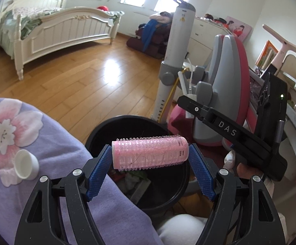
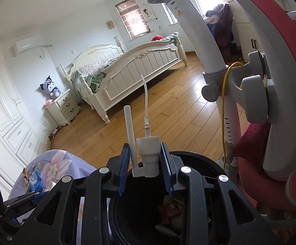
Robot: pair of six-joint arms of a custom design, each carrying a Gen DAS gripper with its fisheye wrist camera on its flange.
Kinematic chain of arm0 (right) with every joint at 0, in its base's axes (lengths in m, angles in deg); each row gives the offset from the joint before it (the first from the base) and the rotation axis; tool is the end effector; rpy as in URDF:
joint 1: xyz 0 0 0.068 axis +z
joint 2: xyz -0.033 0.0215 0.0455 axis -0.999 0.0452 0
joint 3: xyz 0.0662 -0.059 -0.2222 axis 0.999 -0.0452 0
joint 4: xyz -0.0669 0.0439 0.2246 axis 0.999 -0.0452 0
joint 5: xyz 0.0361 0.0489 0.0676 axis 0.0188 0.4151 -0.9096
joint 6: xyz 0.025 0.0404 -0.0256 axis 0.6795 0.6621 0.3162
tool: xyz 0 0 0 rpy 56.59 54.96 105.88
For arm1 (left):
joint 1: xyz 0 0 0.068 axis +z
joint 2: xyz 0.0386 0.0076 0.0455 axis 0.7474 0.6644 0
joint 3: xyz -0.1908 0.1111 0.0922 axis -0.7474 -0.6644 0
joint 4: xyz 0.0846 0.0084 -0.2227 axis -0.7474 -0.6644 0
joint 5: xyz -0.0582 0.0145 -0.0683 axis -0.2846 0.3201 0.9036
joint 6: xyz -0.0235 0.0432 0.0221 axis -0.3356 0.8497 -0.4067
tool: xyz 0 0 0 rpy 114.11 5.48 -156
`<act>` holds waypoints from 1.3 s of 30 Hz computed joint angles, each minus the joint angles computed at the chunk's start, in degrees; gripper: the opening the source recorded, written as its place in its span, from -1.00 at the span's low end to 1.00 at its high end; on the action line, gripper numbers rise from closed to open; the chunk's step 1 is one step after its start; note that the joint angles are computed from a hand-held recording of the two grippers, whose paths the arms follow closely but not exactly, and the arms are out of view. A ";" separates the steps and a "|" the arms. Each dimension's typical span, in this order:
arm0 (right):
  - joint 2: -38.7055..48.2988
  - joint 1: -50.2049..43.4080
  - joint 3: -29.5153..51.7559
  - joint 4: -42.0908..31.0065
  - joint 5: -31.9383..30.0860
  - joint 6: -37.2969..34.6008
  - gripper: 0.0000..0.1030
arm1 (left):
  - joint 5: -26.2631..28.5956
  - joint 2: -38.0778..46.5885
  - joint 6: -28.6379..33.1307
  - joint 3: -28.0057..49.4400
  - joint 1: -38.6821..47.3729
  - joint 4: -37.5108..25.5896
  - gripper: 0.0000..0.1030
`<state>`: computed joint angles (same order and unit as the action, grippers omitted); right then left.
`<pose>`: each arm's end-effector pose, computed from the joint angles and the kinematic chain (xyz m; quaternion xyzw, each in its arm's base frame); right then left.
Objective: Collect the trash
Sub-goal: 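Carry the nozzle device and pink roller over the black bin and open both grippers, then grasp the blue tissue pack with the right gripper while the left grasps the blue tube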
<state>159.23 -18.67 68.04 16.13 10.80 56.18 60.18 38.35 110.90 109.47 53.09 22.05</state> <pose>0.1268 0.2494 0.2213 0.1556 0.8469 0.1417 0.4883 0.1888 -0.0082 0.2029 0.2334 0.8789 -0.2803 0.3073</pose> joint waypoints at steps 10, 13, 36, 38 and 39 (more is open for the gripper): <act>-3.04 -0.79 -4.68 2.59 -1.07 -0.83 -0.39 | -4.60 3.16 -6.32 -1.05 -6.84 7.44 0.46; -4.76 -0.81 -6.14 2.41 -0.98 0.22 -0.35 | -7.33 3.94 -6.86 -0.69 -9.13 8.31 0.51; 12.54 6.26 17.29 -1.16 -2.98 -6.32 0.00 | 9.21 9.26 35.75 17.39 43.37 -27.29 0.80; 16.47 6.69 23.14 -3.28 -3.62 -7.99 0.00 | 9.61 14.48 38.40 20.99 47.86 -28.61 0.80; 18.39 6.84 26.02 -4.25 -3.91 -8.95 0.00 | 10.05 18.79 40.61 24.15 50.78 -30.16 0.80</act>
